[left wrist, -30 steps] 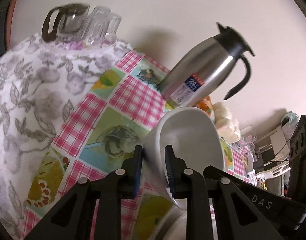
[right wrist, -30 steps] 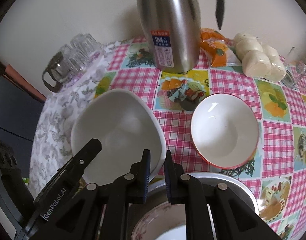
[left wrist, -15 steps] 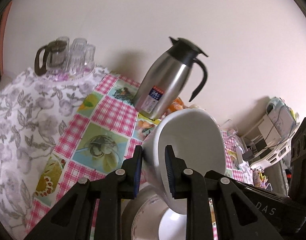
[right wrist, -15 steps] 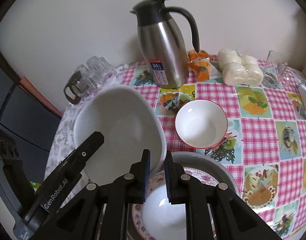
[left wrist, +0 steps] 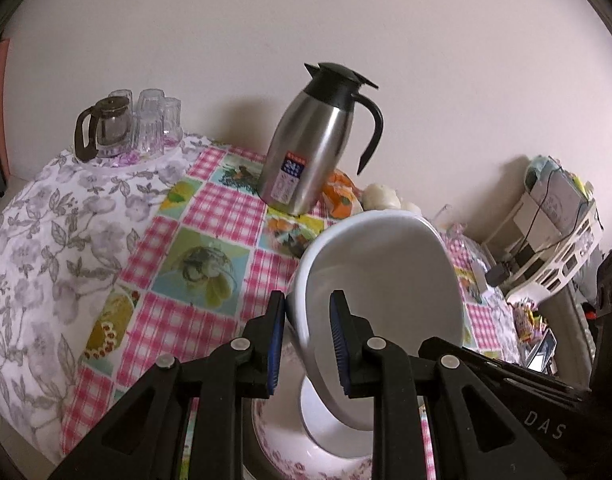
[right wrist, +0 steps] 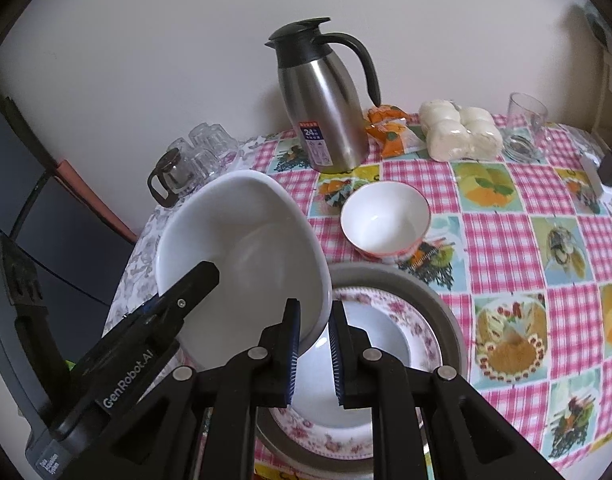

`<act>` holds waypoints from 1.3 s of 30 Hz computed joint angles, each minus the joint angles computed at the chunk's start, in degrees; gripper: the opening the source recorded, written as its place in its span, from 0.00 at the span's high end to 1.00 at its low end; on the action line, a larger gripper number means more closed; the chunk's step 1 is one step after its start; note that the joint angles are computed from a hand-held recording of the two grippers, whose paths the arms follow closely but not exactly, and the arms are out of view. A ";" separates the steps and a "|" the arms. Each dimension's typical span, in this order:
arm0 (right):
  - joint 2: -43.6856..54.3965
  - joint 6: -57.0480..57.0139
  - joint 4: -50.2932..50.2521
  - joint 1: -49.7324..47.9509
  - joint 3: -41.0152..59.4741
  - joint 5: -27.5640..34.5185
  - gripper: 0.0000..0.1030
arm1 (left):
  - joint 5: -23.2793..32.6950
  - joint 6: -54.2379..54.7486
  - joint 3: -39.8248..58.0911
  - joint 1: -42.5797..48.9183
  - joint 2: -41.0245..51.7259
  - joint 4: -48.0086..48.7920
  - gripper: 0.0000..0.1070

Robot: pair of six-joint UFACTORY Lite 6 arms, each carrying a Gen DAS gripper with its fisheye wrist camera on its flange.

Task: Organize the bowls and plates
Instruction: 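Carry the square bowl over the basin and lower it onto the pale blue bowl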

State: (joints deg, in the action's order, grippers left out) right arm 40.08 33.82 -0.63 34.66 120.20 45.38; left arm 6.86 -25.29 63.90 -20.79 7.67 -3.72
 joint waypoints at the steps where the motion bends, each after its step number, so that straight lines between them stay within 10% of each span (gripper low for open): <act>1: -1.86 0.30 0.21 0.00 -3.21 -1.58 0.85 | 0.07 -2.95 -0.30 -0.45 -0.15 2.90 0.78; 18: -17.90 -2.87 10.83 -1.81 -36.57 -23.51 0.83 | 6.37 -25.59 1.78 -6.35 3.43 25.35 0.78; 39: -20.20 -13.78 22.23 -5.13 -43.60 -23.47 0.82 | 13.36 -23.47 8.62 -9.87 9.81 22.29 0.78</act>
State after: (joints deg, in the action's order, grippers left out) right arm 19.88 20.04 21.60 29.53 76.60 21.92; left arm 20.22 -48.76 72.52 -30.67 17.49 18.57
